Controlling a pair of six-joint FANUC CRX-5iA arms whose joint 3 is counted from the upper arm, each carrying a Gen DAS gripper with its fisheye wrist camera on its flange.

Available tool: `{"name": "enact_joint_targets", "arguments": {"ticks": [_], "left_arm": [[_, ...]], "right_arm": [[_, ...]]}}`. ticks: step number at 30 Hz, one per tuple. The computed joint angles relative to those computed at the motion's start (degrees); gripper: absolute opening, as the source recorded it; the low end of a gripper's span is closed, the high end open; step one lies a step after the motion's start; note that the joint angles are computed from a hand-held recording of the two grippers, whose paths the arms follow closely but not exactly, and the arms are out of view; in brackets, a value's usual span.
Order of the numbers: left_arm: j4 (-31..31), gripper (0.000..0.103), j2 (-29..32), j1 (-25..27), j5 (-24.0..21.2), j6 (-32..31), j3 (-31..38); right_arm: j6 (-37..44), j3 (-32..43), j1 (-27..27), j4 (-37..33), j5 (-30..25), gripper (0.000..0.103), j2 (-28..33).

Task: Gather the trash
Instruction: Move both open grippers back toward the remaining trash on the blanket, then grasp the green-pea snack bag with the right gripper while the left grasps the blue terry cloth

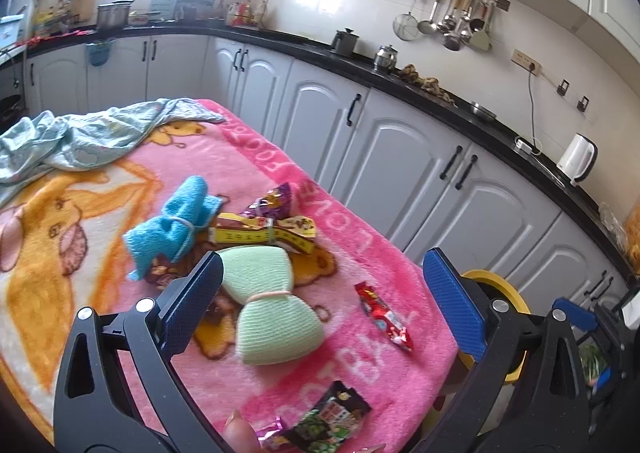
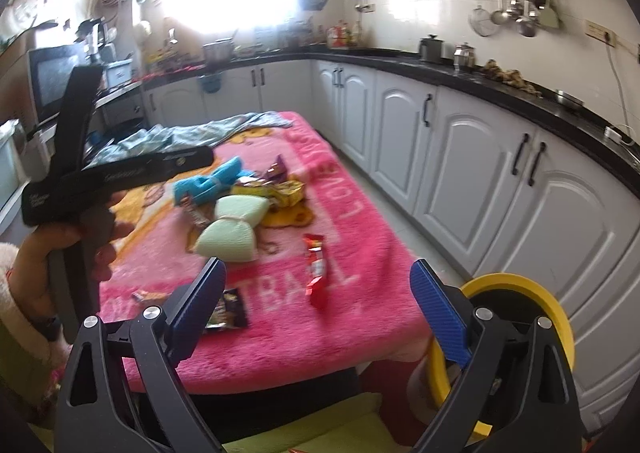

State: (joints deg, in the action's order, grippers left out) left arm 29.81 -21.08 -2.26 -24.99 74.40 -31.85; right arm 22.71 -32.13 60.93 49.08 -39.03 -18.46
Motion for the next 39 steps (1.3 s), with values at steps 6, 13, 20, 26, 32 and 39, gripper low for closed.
{"name": "enact_joint_targets", "arguments": {"ticks": [6,13,20,26,32,39], "left_arm": [[1.4,0.092,-1.0,3.1,-0.1,-0.3,-1.2],[2.8,0.092,-2.1,7.4,-0.4,0.0,-2.9],[4.2,0.092,-1.8,10.6,-1.0,-0.7,-4.2],[5.3,0.092,0.1,12.8,-1.1,-0.7,-4.9],[13.4,0.092,4.9,14.0,-1.7,-6.0,-4.8],[21.0,0.092,11.9,15.7,-4.2,-7.8,-3.0]], "right_arm": [[3.2,2.0,2.2,-3.2,0.4,0.091,2.5],[8.5,5.1,3.6,-9.0,1.0,0.091,6.7],[17.6,9.6,3.8,-19.2,0.1,0.091,12.1],[21.1,12.1,2.9,-23.4,-0.3,0.091,16.0],[24.7,15.1,0.7,-29.0,-0.5,0.09,19.1],[29.2,17.4,-1.3,-36.0,-0.4,0.063,20.3]]}}
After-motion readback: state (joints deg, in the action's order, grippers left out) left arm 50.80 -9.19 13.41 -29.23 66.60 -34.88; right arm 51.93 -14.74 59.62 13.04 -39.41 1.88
